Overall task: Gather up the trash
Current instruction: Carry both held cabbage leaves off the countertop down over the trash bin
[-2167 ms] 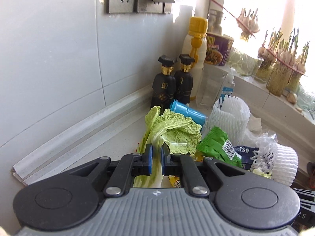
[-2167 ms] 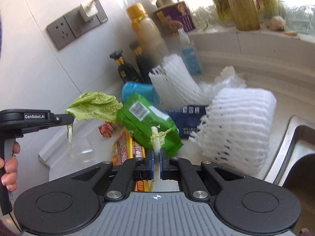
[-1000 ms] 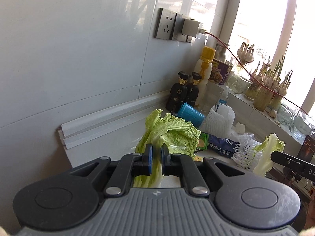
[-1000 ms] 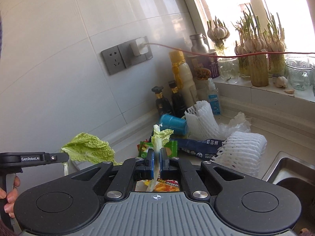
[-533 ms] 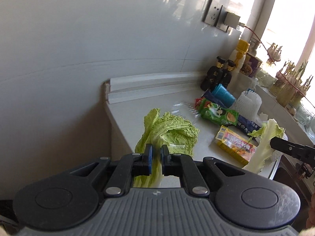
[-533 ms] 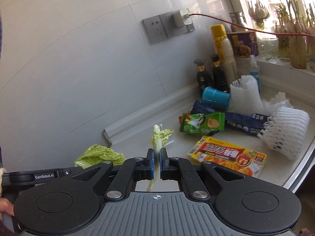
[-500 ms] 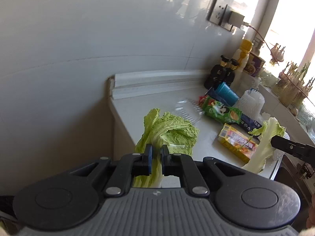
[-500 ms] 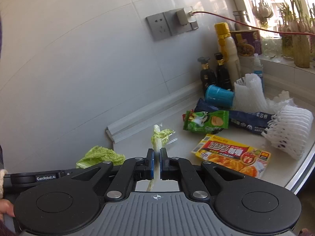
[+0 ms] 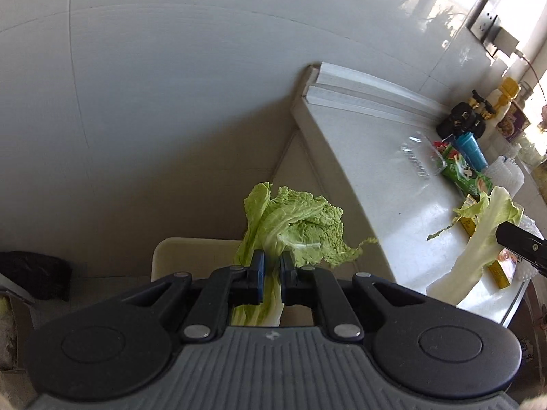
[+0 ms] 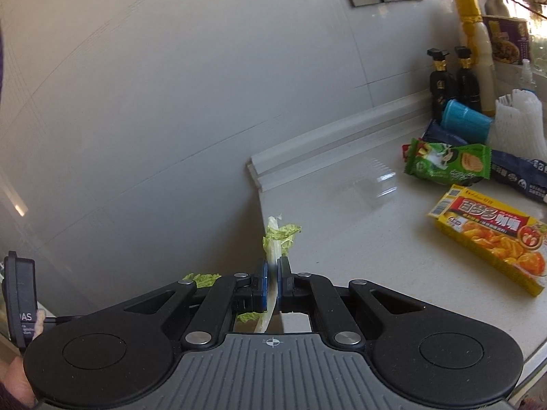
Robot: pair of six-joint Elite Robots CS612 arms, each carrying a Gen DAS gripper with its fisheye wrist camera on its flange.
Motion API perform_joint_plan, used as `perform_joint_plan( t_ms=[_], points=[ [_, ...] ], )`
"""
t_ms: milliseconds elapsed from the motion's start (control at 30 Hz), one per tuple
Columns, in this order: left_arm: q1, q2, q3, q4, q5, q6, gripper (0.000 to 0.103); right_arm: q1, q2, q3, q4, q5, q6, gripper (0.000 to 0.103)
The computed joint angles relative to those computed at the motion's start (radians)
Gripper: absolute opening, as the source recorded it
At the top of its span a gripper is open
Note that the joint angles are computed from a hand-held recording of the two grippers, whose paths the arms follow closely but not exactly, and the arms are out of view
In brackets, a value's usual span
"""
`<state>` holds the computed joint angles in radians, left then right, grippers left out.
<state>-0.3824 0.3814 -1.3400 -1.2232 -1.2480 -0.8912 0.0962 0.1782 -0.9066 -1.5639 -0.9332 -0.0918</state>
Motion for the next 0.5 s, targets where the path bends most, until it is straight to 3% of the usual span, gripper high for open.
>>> perform_joint_plan(
  t_ms=[500],
  points=[
    [0.019,0.084,-0.109,0.129,-0.04,-0.163,0.008,0.065,-0.026,0.09,0.119,0.031,-0.172,0.004]
  ],
)
